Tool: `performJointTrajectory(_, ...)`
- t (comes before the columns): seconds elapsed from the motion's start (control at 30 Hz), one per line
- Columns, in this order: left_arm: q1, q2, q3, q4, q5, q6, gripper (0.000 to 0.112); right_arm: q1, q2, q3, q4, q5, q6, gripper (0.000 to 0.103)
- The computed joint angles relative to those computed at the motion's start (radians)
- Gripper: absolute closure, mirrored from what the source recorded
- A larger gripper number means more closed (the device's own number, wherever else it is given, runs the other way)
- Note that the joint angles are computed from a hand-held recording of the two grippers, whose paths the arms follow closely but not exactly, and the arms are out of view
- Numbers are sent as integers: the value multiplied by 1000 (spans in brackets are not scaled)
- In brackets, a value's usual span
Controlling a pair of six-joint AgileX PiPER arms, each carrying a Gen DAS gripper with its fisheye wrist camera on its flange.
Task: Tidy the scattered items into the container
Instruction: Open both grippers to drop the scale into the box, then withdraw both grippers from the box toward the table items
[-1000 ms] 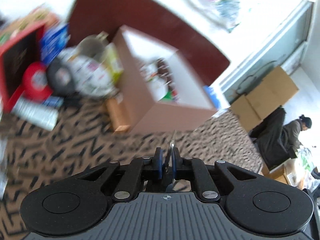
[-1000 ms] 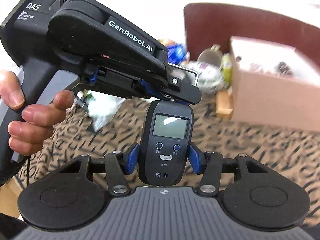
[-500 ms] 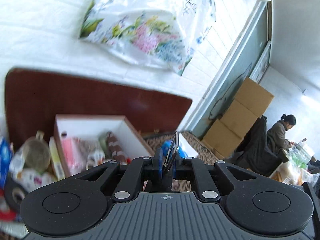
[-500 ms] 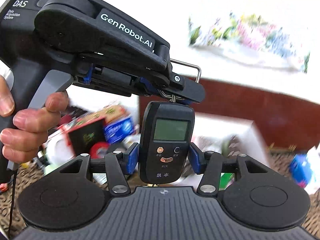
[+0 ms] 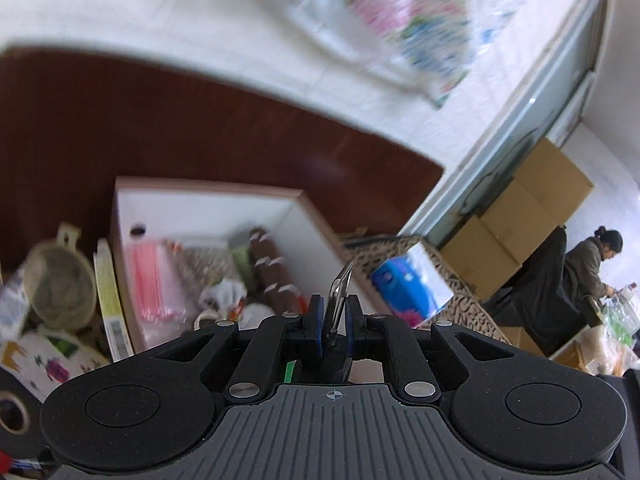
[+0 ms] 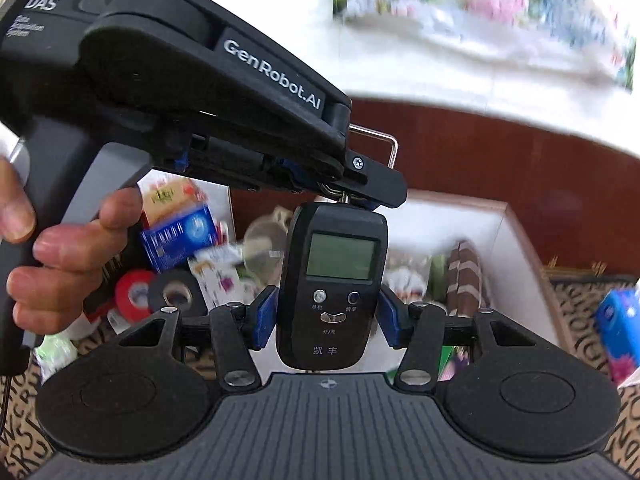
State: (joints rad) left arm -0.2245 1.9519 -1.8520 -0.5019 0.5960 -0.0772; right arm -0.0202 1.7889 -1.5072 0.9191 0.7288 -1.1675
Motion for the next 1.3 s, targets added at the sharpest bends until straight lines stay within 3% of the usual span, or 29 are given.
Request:
performJointTrajectory(0.3, 44, 108, -41, -54, 31, 39, 103, 28, 104, -62, -106, 13, 87, 46)
performJointTrajectory(0.4, 33, 119, -46, 56, 15, -51, 65, 42, 133, -88, -148, 9, 110, 46)
performJointTrajectory(0.43, 22, 112, -37, 129, -4, -105, 35, 49, 135, -86, -155, -3, 104, 46)
performJointTrajectory(0.47, 12, 102, -26, 191, -21, -150, 22, 51, 132, -75, -141, -25, 86, 42)
performJointTrajectory(0.5, 1, 83, 2, 255, -54, -196, 9, 53, 125, -60, -121, -53, 64, 30)
performJointTrajectory(0.53, -9, 59, 43, 306, -104, -227, 9, 57, 119, -47, -102, -85, 38, 27)
performJointTrajectory(0.6, -15, 37, 68, 319, -128, -199, 9, 57, 107, -22, -73, -130, -8, 22)
performJointTrajectory(0.7, 0, 34, 59, 187, -73, -52, 9, 60, 100, -14, -105, -163, 22, 10)
performJointTrajectory(0.8, 3, 26, 82, 146, -51, -28, 9, 57, 97, -9, -128, -161, 66, 5)
performJointTrajectory(0.9, -14, -9, 150, 155, -102, -6, 9, 58, 92, -11, -175, -157, 149, 4)
performJointTrajectory(1.03, -43, -37, 167, 242, -86, -70, 9, 69, 74, 6, -230, -196, 204, 3)
performJointTrajectory(1.3, -89, -119, 238, 333, -95, -170, 9, 54, -27, 98, -171, -206, 135, 2)
